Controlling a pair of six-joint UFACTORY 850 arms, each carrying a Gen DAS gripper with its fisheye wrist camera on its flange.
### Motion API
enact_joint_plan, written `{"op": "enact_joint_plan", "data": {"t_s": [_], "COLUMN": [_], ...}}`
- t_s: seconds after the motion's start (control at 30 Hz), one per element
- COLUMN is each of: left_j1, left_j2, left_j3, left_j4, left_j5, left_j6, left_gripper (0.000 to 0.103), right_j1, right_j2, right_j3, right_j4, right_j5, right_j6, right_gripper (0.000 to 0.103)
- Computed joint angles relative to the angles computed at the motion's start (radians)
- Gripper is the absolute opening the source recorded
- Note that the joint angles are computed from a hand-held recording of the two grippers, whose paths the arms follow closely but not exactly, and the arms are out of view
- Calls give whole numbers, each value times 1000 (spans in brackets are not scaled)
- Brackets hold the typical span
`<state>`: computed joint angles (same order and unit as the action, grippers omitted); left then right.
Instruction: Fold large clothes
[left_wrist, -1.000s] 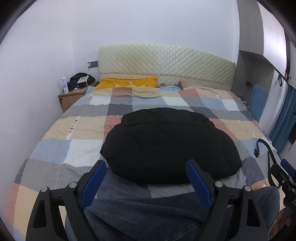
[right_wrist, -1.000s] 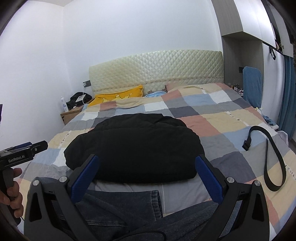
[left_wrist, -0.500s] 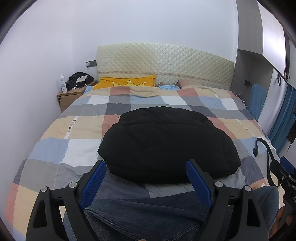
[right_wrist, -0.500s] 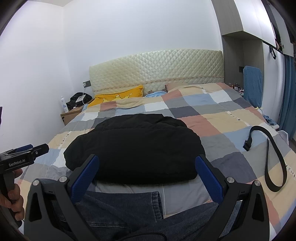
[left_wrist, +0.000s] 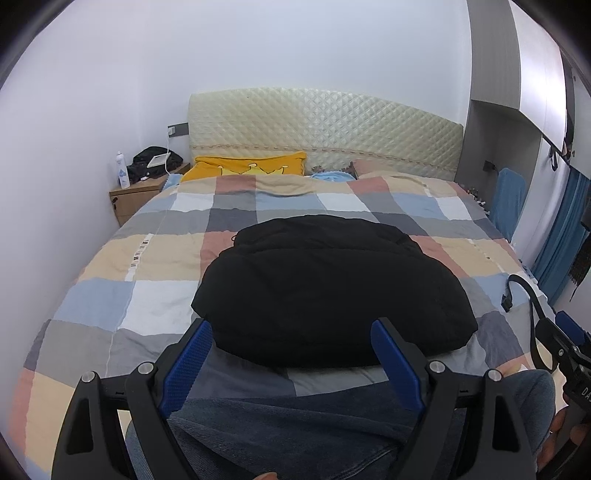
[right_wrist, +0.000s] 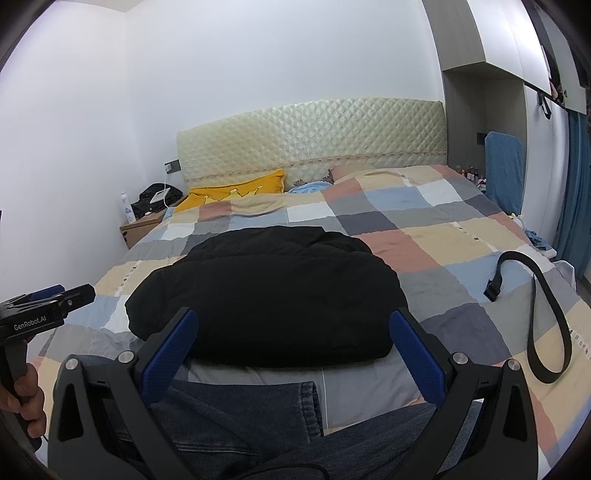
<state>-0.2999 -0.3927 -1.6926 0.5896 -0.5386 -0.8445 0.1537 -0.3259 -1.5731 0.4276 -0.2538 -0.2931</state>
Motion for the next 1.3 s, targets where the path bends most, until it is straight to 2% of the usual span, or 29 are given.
{"op": "enact_joint_plan", "data": {"t_s": [0.2,0.53,1.3], "left_j1": [1,3,-4], "left_j2": [4,-2,-15], "left_j3": [1,-9,-25], "left_j4": [-3,-17,-14], "left_j5": [8,-1,-17], "left_j6": [0,12,4], "left_gripper": [88,88,88], "right_j1": [-3,-18,-6], "right_j2": [3,-2,-9], "right_j3": [4,-1,-8], "right_j4": [-25,73,-19], "right_j5": [2,-7,-1], "right_j6": [25,-81,6], "right_gripper": [103,103,103]}}
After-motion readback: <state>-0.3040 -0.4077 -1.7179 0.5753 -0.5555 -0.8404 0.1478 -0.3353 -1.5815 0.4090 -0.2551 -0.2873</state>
